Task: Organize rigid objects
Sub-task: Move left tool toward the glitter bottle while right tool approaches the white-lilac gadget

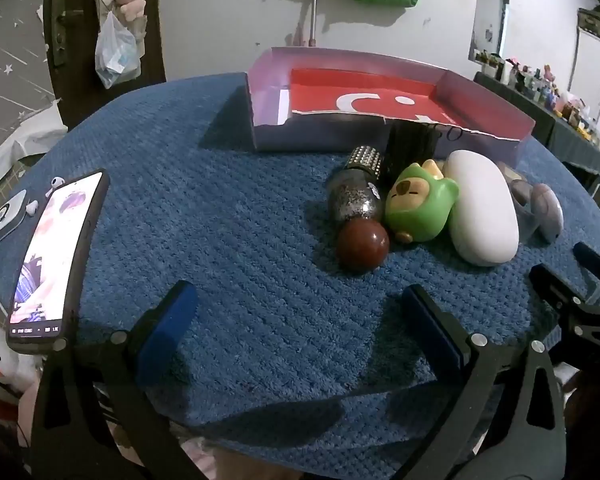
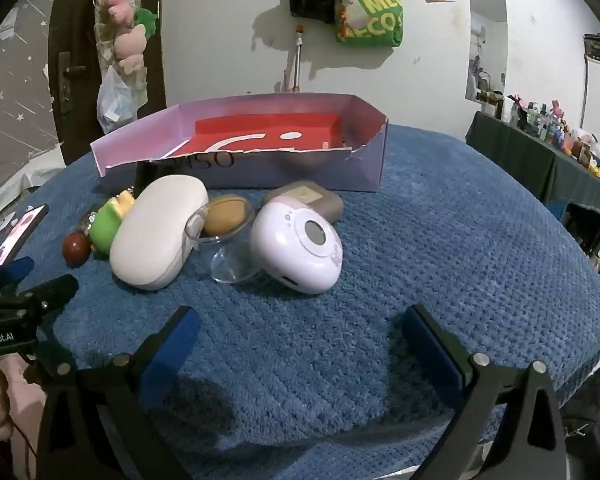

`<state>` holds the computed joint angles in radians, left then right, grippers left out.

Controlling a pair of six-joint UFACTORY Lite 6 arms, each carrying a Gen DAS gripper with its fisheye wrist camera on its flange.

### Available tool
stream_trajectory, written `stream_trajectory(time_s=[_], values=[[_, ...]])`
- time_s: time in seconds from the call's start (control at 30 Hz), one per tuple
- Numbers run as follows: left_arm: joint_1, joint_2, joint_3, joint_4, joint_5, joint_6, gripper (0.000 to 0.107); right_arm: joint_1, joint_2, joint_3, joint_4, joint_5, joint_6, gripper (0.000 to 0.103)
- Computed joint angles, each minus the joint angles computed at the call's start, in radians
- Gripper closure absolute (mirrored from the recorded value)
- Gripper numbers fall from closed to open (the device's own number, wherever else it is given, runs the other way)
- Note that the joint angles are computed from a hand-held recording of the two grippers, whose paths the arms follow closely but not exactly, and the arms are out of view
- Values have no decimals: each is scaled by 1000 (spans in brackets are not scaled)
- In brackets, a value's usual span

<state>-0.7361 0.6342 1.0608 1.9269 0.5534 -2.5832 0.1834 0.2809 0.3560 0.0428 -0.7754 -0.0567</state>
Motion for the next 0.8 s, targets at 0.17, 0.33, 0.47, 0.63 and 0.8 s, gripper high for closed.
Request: stream_trajectory(time_s=[0.17, 0.33, 0.47, 0.63, 0.8], values=[[-3, 4, 16, -22, -8, 24, 4, 1, 32, 3, 5, -42, -4, 0], [-10, 22, 56, -60, -11, 68, 4, 2, 63, -33, 3, -145, 4, 0], [-5, 3, 1, 9, 3, -19, 4, 7, 63, -39, 9, -153, -1, 0], [-23, -4, 5, -27, 2, 3, 4, 10, 49, -30, 12, -125, -1, 0], [-18, -4, 4, -19, 0, -2, 4, 1, 61, -40, 1, -147, -1, 0]])
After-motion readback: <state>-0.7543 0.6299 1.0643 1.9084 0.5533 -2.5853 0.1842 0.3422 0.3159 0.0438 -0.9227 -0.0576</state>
